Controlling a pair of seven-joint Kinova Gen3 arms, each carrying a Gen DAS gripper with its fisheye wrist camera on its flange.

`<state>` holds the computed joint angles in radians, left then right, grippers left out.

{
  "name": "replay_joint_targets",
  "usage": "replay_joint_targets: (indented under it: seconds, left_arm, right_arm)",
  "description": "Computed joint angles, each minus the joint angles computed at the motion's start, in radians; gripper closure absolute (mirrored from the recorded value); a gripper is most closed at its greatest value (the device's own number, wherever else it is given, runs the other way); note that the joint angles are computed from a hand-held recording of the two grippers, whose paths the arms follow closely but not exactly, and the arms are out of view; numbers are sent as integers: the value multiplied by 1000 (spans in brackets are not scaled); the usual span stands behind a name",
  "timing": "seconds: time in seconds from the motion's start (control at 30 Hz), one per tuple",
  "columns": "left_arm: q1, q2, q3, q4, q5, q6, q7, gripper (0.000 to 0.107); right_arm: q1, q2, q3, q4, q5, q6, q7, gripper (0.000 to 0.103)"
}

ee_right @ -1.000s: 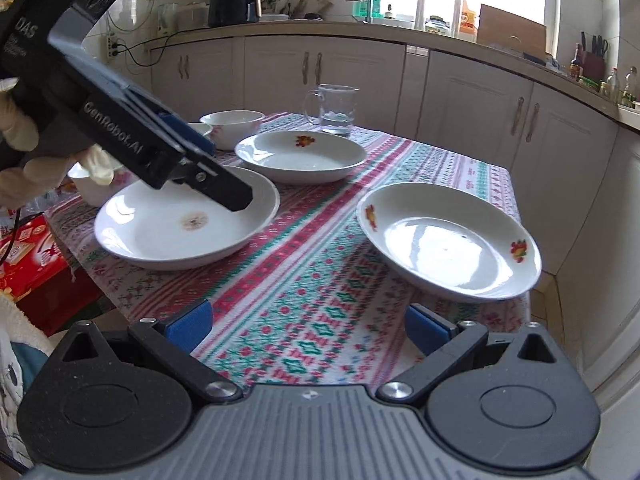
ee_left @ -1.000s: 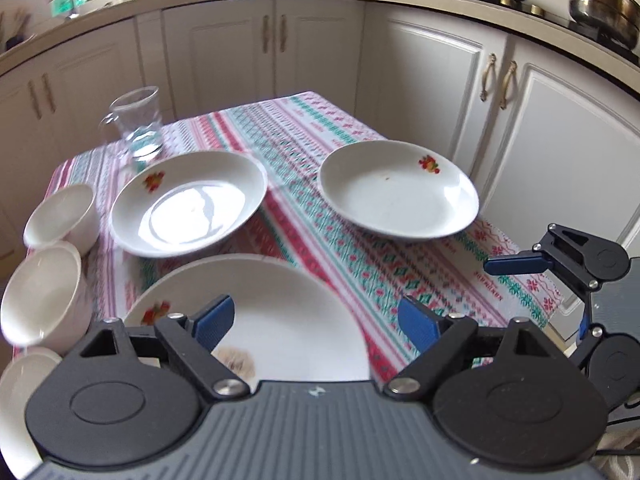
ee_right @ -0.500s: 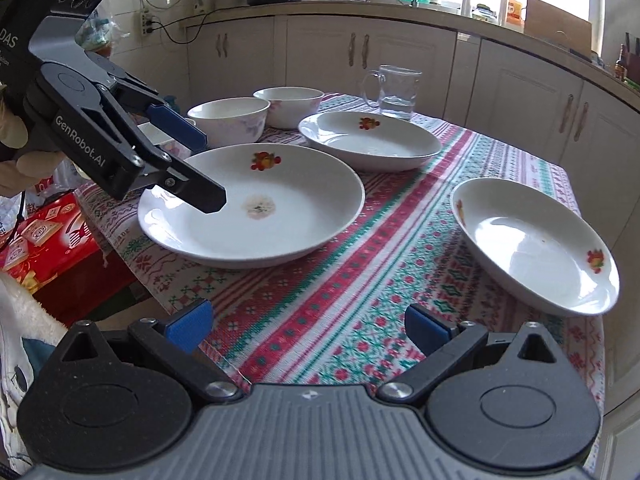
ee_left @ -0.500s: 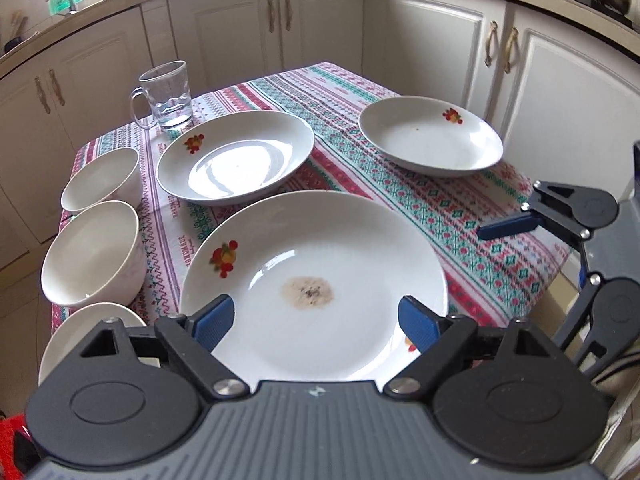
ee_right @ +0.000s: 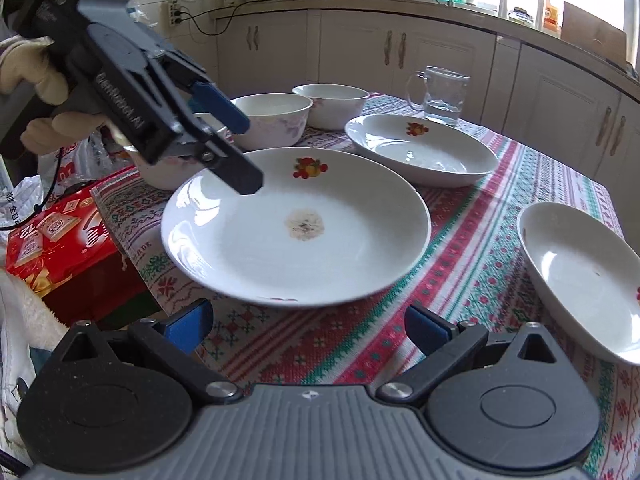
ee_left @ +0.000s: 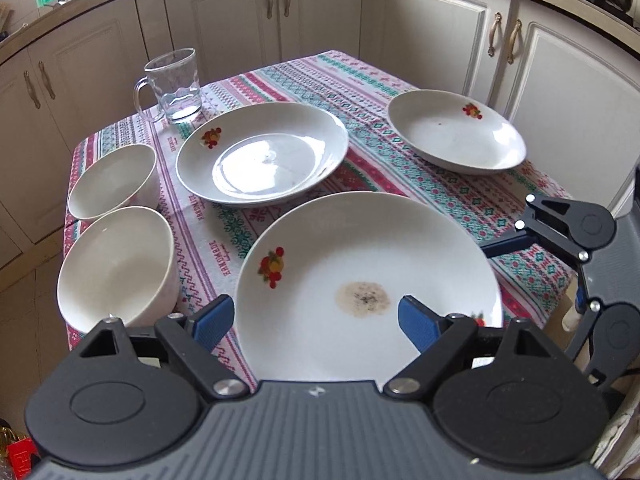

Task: Organize plates and bowls
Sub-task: 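Carry the stained plate with the left gripper over the deep flower plate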

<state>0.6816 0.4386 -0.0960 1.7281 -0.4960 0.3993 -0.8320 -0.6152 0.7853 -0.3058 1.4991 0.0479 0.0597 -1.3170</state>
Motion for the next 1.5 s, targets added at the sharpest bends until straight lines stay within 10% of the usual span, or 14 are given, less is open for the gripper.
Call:
replay_joint_targets:
  seconds: [0.63,1.5]
  left_arm:
    - [-285,114,204,-190,340,151,-430,23]
    - [-330,179,216,-316,510,287,-627,32]
  right_arm:
    - [110,70,-149,-1,40,-73,104,0]
    - [-2,41,-12,-12,26,-64,-15,0]
